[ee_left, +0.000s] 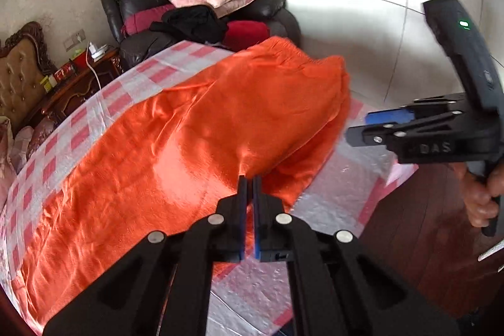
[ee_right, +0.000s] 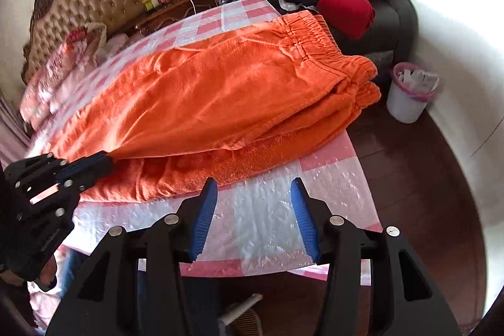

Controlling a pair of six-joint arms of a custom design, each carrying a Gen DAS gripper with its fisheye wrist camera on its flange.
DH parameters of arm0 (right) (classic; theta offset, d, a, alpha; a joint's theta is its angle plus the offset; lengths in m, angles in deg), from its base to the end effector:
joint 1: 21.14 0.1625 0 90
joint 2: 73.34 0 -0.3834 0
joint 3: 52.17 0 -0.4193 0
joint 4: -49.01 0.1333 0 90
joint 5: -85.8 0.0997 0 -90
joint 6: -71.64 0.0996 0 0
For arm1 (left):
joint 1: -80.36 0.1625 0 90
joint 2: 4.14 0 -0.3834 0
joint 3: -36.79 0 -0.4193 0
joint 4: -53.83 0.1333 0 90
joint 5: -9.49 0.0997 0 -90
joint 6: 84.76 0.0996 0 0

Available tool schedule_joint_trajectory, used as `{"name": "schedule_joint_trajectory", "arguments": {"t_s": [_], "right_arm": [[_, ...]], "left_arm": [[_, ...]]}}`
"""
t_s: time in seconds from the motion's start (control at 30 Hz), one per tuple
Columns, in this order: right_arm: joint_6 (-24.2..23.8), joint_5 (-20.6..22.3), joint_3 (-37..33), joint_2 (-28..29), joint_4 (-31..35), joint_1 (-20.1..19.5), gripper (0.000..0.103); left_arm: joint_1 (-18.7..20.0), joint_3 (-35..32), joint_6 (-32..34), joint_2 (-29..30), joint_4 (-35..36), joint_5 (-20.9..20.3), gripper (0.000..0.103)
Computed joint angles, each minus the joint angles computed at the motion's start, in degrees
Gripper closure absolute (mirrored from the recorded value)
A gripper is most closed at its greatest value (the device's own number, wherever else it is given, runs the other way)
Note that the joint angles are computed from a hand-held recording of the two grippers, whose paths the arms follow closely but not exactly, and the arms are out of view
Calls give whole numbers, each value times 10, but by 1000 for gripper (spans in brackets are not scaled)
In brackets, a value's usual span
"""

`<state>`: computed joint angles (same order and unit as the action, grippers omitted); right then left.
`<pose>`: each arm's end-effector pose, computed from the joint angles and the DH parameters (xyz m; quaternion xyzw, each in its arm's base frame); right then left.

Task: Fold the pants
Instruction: 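Open both tools and withdraw them from the folded pants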

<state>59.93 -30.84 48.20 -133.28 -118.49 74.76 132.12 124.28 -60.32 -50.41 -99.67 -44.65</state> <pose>0.1544 -0.6319 0.2115 0.0689 -0.9230 0.2979 0.2338 -0.2848 -0.6710 0.1264 0.4347 0.8282 -0.2188 0.2778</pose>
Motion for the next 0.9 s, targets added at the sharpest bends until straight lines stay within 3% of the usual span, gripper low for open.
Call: {"name": "schedule_joint_trajectory", "arguments": {"t_s": [0.13, 0.27, 0.37, 0.47, 0.53, 0.57, 0.63, 0.7, 0.83, 0.9], "right_arm": [[28, 49, 0, -14, 17, -8, 54], [24, 23, -5, -7, -8, 7, 54], [-27, -15, -32, 27, -46, 28, 53], [-78, -58, -74, 76, -61, 39, 38], [-122, -157, -117, 126, -69, 52, 36], [-129, -198, -131, 142, -68, 52, 36], [-104, -208, -126, 137, -54, 41, 33], [-80, -198, -112, 119, -46, 33, 21], [-99, -236, -111, 121, -76, 44, 20], [-115, -237, -109, 122, -99, 56, 20]], "left_arm": [[0, 11, -13, 2, 18, 5, 100], [8, 18, -24, 12, 11, 7, 96], [12, 26, -41, 9, 2, -16, 81], [17, 36, -67, -5, 8, -51, 69], [29, 42, -113, -26, 25, -90, 69], [37, 48, -141, -40, 28, -113, 69], [56, 69, -205, -76, 7, -132, 61], [68, 104, -259, -113, -47, -102, 52], [76, 177, -256, -172, -180, 18, 47], [86, 201, -287, -203, -214, 70, 47]]}}
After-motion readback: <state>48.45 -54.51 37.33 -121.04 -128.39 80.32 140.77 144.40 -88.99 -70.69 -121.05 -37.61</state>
